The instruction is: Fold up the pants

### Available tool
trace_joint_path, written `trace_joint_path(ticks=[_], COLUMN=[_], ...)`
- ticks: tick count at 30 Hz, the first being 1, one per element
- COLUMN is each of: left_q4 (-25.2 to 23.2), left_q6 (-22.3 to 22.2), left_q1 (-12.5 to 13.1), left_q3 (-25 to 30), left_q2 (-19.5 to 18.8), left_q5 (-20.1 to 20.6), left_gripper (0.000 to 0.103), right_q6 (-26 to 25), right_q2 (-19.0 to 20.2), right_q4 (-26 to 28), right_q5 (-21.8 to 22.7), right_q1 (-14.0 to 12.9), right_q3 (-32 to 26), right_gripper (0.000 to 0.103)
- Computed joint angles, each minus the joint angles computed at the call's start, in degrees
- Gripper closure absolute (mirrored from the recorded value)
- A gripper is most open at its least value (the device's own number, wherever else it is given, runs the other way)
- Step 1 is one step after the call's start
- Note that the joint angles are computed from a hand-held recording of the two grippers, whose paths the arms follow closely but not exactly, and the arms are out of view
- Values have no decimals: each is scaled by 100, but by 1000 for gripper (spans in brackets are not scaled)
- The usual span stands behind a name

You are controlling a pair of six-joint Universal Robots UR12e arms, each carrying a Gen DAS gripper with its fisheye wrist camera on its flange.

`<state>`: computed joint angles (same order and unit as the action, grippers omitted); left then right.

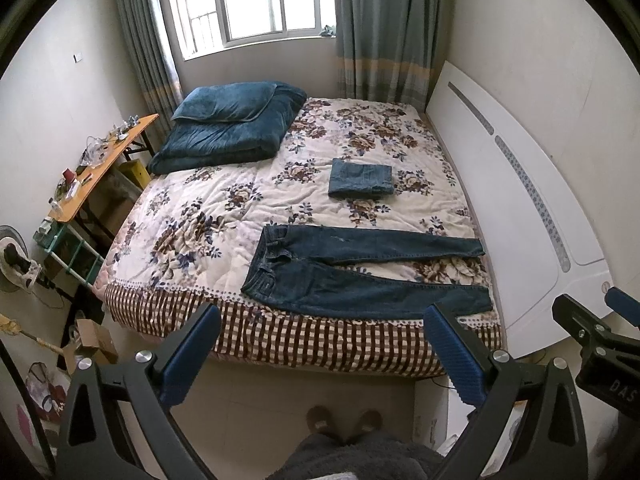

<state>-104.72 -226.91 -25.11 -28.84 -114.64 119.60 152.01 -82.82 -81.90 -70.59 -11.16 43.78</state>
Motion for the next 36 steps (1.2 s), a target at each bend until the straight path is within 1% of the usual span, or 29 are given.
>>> trace_joint_path(ticks=[4, 6, 7, 9, 12, 13, 16, 18, 20, 22, 24, 25, 26, 28, 29, 30, 32, 33, 35, 36], left_q4=[58, 45, 65, 120, 196, 181, 16, -42, -196, -262, -278, -322, -362, -335, -372, -384, -377, -409, -456, -478], left_q6=[24, 24, 33, -42, -195, -218, -380, -489, -485, -439, -300, -250, -167, -35, 92, 191, 389, 561, 799, 879], left_q1=[10, 7, 10, -1, 18, 29, 100, 192, 282, 397, 550, 608, 697, 824, 942, 1026, 1182, 1295, 1443, 1496], left_q3=[-99, -67, -145, -249, -392, -388, -325, -392, -235, -171, -142, -91, 23, 79, 216, 307, 439, 624, 876, 971], left_q2=[62, 29, 94, 139, 148, 115, -35, -95, -256, -374, -500, -572, -685, -802, -953, -1062, -1218, -1398, -1640, -1731], left_q5=[-15, -8, -9, 105, 310, 347, 396, 341, 261, 122, -41, -80, -163, -310, -404, -496, -689, -844, -1083, -1159], left_gripper=[0, 0, 0, 0, 0, 0, 0, 0, 0, 0, 0, 0, 0, 0, 0, 0, 0, 0, 0, 0], right_q6=[-21, -19, 5, 63, 166, 163, 228, 313, 426, 557, 692, 741, 821, 944, 1019, 1117, 1265, 1341, 1522, 1617], right_q2=[5, 16, 15, 34, 139, 173, 315, 437, 565, 769, 1022, 1163, 1280, 1559, 1696, 1910, 2258, 2455, 2994, 3362], right_q4=[32, 40, 17, -30, -74, -125, -200, -325, -455, -465, -391, -389, -427, -406, -395, -332, -217, -112, 234, 495], right_q5=[-7, -5, -16, -71, -33, 45, 1, -131, -268, -368, -490, -520, -655, -789, -857, -1021, -1186, -1290, -1461, -1522], right_q1=[-8, -22, -22, -22, -23, -57, -3, 81, 186, 292, 409, 458, 535, 657, 717, 816, 948, 1010, 1149, 1203], right_q3=[-9, -3, 11, 57, 146, 231, 286, 325, 366, 297, 158, 73, 29, -161, -272, -485, -868, -1121, -1846, -2402], right_gripper=[0, 0, 0, 0, 0, 0, 0, 0, 0, 0, 0, 0, 0, 0, 0, 0, 0, 0, 0, 0])
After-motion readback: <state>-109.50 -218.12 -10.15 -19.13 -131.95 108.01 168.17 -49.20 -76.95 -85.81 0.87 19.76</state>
